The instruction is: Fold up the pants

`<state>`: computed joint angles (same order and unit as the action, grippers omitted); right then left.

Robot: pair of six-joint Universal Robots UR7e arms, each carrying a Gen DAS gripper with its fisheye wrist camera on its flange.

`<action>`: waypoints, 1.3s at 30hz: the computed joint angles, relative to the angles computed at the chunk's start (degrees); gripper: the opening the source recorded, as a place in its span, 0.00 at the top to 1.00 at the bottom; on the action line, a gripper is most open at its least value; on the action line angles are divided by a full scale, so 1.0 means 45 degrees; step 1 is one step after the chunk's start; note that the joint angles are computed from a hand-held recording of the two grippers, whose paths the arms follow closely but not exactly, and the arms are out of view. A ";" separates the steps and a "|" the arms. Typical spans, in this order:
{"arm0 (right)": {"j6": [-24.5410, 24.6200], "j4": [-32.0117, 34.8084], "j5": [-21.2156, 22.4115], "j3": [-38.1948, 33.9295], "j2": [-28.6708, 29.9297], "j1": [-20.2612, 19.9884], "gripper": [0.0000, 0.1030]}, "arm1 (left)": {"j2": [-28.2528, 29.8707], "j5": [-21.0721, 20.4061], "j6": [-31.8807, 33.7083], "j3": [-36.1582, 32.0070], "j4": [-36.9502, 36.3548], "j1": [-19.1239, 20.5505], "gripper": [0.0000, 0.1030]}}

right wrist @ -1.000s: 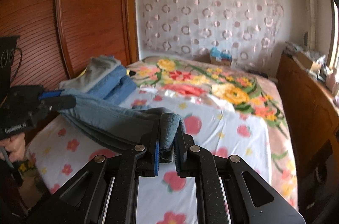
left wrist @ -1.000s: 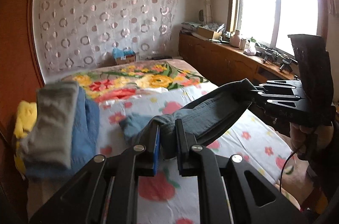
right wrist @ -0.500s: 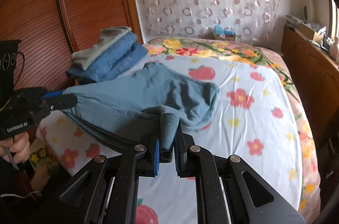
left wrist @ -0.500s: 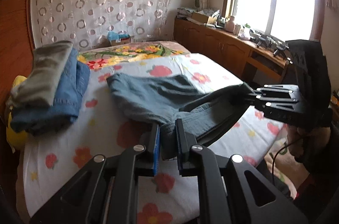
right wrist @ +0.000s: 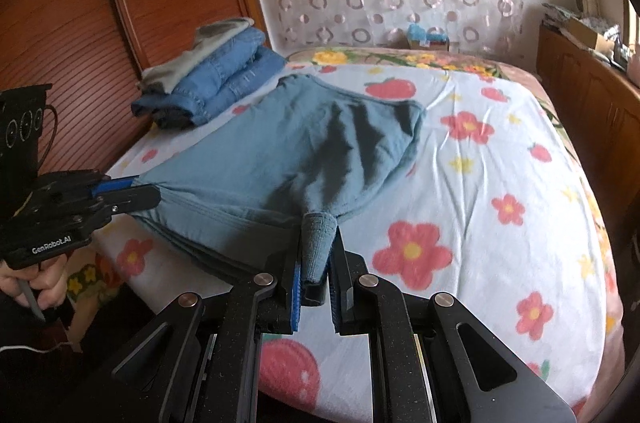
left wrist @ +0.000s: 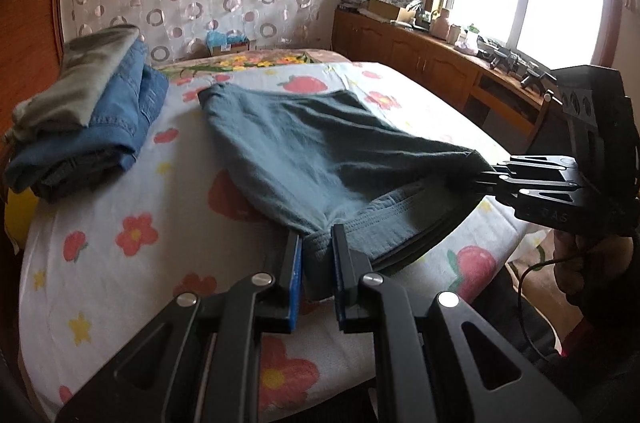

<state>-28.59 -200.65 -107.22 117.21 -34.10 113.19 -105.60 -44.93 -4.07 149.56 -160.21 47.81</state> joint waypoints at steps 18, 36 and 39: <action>0.0137 -0.0443 -0.0123 0.0235 0.0451 -0.0411 0.91 | 0.0598 0.0242 -0.0820 0.0467 -0.0368 0.0626 0.71; 0.0080 -0.0416 0.0062 0.0302 0.0286 -0.0368 0.90 | -0.0293 -0.0382 -0.0488 0.0538 -0.0081 0.0300 0.88; 0.0064 -0.0463 0.0180 0.0418 0.0094 -0.0283 0.90 | -0.0898 -0.0626 -0.0695 0.0468 0.0356 0.0037 0.88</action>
<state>-28.30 -202.73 -106.41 119.09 -33.68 111.92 -109.64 -47.75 -7.20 151.67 -158.60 47.98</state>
